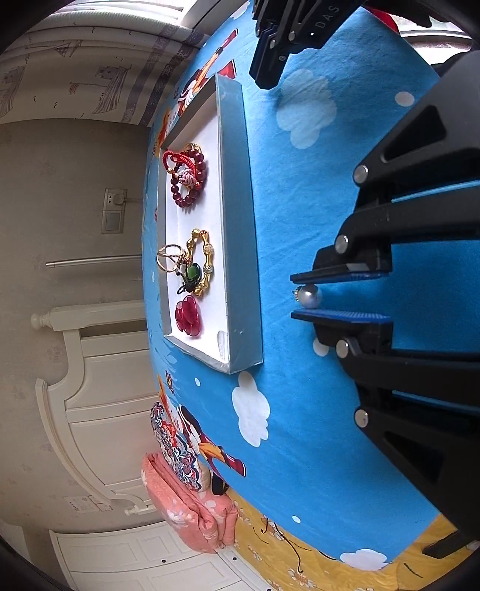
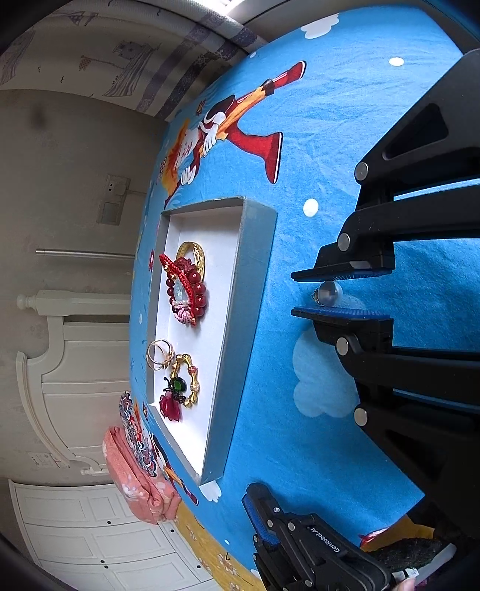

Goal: Organize jewelry
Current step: 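Grasp one white pearl with the left tool while the right tool grasps the other pearl, then carry the pearl into the tray and open the left tool while the right tool releases its pearl there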

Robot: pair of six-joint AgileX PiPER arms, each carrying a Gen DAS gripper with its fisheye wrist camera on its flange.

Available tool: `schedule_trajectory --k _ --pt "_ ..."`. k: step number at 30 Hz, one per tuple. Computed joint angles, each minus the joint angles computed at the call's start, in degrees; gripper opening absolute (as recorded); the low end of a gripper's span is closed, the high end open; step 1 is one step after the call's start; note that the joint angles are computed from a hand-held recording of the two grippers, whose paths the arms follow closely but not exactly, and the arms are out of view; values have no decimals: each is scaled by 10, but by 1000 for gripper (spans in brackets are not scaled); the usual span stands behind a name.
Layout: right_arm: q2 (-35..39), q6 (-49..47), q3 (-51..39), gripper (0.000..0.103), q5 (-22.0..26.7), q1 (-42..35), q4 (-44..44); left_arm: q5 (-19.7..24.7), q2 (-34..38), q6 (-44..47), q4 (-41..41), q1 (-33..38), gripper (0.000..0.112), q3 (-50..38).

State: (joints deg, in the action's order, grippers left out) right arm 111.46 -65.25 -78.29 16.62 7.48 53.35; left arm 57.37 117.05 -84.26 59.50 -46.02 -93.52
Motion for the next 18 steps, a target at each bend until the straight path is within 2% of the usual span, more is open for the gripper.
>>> schedule_trajectory --k 3,11,18 --pt "-23 -85 38 12 -12 7 84 -1 -1 -4 -4 -3 13 2" --pt "-65 -228 102 12 -12 23 247 -14 -16 -23 -9 -11 13 23" --pt "-82 -280 115 12 -28 37 310 -16 -30 -33 1 -15 13 27"
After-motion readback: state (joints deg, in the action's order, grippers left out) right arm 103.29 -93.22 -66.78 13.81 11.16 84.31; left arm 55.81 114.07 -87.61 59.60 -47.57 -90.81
